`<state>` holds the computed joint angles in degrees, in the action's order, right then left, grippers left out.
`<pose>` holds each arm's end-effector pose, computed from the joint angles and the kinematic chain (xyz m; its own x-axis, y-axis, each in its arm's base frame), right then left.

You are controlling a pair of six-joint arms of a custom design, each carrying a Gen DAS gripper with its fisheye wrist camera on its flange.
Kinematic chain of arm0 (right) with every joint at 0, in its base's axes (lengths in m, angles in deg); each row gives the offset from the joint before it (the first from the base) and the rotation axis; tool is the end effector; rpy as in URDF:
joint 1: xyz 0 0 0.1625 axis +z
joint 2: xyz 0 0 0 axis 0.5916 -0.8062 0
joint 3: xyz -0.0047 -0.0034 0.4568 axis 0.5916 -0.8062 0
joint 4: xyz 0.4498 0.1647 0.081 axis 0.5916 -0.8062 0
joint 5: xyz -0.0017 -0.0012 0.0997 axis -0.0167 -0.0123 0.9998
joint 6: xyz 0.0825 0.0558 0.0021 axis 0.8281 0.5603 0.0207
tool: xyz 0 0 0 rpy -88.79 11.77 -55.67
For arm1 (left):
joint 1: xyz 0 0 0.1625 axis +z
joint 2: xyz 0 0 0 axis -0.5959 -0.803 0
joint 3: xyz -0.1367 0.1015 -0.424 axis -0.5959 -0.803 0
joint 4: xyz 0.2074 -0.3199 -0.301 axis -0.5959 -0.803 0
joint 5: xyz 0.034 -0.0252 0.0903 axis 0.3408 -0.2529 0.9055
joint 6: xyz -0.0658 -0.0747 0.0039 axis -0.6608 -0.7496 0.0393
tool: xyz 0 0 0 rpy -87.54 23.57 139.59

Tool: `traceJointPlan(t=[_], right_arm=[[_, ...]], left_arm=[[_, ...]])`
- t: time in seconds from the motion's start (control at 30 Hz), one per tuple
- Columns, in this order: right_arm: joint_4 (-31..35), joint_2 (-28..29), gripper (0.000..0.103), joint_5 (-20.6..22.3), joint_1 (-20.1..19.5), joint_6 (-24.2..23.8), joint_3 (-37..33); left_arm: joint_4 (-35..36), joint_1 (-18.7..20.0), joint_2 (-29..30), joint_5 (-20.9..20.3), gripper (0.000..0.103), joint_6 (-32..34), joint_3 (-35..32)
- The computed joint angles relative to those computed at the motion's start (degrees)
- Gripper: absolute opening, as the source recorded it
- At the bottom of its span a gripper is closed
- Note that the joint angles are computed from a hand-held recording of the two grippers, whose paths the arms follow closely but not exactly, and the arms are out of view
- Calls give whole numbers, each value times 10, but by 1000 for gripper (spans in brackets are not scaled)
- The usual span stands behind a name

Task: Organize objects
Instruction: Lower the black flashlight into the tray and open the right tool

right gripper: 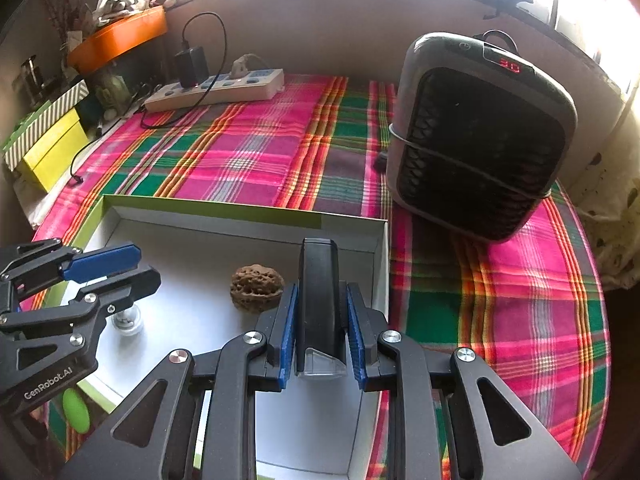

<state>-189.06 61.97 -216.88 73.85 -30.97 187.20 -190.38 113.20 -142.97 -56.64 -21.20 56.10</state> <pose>0.2789 -0.5565 -0.1067 -0.6871 -0.2553 0.6802 -0.5595 0.7832 -0.2712 0.0522 -0.5590 0.2096 -0.7240 0.3422 -0.5990 0.5955 0.7482 -0.2924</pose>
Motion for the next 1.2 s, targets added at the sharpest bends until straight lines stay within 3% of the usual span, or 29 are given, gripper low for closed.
traceJointPlan(t=[1.2], right_arm=[[-12,12,28,-9,3,-8,-7]], left_arm=[[-2,-3,-20,0,25,-11,17]])
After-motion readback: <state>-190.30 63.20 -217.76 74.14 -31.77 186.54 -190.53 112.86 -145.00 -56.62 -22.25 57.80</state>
